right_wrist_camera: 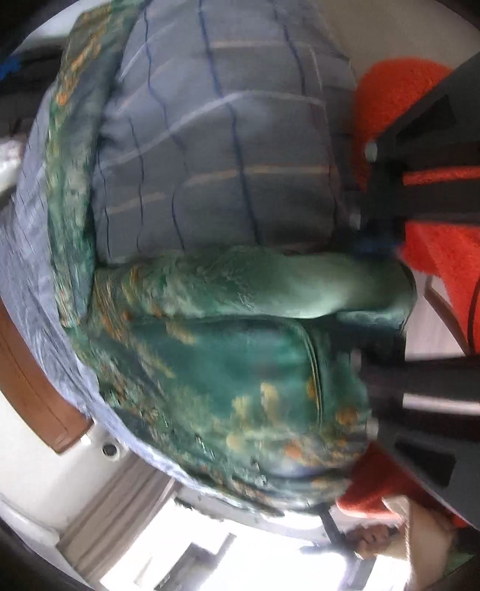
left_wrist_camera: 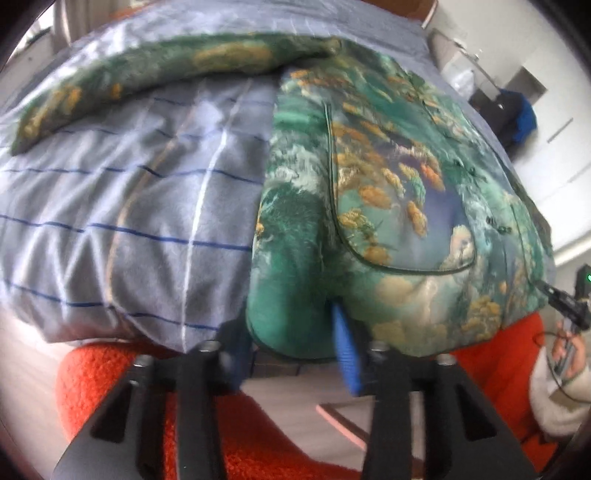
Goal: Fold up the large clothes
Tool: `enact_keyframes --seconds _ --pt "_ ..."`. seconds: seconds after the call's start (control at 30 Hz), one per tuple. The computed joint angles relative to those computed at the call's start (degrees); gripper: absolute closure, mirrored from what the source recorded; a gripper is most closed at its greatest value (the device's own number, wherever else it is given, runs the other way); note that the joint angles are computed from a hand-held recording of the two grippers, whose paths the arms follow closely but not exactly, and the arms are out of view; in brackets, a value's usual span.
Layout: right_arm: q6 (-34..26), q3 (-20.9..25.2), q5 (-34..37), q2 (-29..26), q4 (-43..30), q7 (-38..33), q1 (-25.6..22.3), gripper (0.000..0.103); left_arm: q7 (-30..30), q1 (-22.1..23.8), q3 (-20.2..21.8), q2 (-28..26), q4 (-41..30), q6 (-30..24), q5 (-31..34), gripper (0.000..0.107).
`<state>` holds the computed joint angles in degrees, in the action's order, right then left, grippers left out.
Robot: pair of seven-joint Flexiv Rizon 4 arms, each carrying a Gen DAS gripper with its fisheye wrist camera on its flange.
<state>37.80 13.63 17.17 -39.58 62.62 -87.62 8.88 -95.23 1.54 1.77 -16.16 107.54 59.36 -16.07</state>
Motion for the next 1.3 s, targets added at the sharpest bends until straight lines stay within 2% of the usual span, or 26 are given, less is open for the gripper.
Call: enact_keyframes --seconds 0.03,0.1,0.17,0.23,0.27,0.33,0.4,0.5,0.53,0.6,0.7,0.87,1.07,1.2,1.3 --pt "1.6 -0.6 -0.4 0.9 1.5 0.4 0.2 0.045 -1.1 -0.6 0.6 0.8 0.5 1.4 1.2 0.039" --pt "7.8 -1.7 -0.7 3.3 5.7 2.2 0.6 0.042 -5.8 -2.3 2.5 1.4 -0.1 4.3 6.1 0.025" --pt "12.4 -2.8 -2.0 4.9 8.8 4.7 1.1 0.039 -11.2 -3.5 4.6 1.5 -1.2 6.7 11.2 0.018" --pt "19.3 -5.2 -5.2 6.8 13.3 9.4 2.9 0.036 -19.1 -5.0 7.4 0.0 -3.6 9.0 17.3 0.007" --pt "24.3 -7.5 -8.1 7.9 16.6 13.1 4.7 0.032 -22.6 -5.5 8.9 -0.3 -4.1 9.6 20.0 0.007" --pt "29.4 -10.1 -12.3 8.7 20.1 18.0 6.6 0.025 -31.9 -7.3 13.0 -2.2 -6.6 10.3 27.1 0.007" --pt "34.4 -12.3 -15.4 9.0 23.1 22.8 8.1 0.025 -39.9 -9.4 17.0 -5.0 -10.2 8.3 34.5 0.007" --pt "36.9 -14.9 -19.4 9.1 26.0 28.8 9.6 0.025 -38.5 -6.4 14.9 -6.8 -11.5 4.7 35.1 0.007" --pt "36.9 -14.2 -19.5 9.0 26.1 29.5 8.8 0.025 -36.9 -5.1 13.7 -7.2 -11.4 3.8 34.3 0.007" --pt "36.4 -10.5 -18.3 8.5 25.2 29.3 5.7 0.025 -35.2 -3.8 12.6 -7.6 -10.8 4.2 34.1 0.007" --pt "36.9 -5.1 -15.7 7.7 24.7 28.8 1.1 0.022 -35.6 -2.2 11.4 -8.0 -8.7 7.8 31.6 0.006" --pt "32.9 -1.1 -11.0 6.1 22.2 30.4 -2.3 0.022 -35.7 -2.5 12.0 -8.4 -7.4 10.4 29.5 0.005" --pt "35.4 -3.1 -11.8 6.8 24.0 32.6 -0.8 0.022 -35.6 -3.2 12.4 -8.1 -7.6 7.9 28.3 0.004" --pt "33.4 -3.0 -12.6 6.4 23.1 33.2 -1.0 0.022 -34.7 -3.1 11.9 -7.9 -7.7 6.5 28.4 0.004" --pt "31.6 -1.3 -11.0 6.2 21.5 32.3 -2.8 0.022 -33.8 -2.1 11.1 -6.8 -5.8 8.7 27.5 0.004"
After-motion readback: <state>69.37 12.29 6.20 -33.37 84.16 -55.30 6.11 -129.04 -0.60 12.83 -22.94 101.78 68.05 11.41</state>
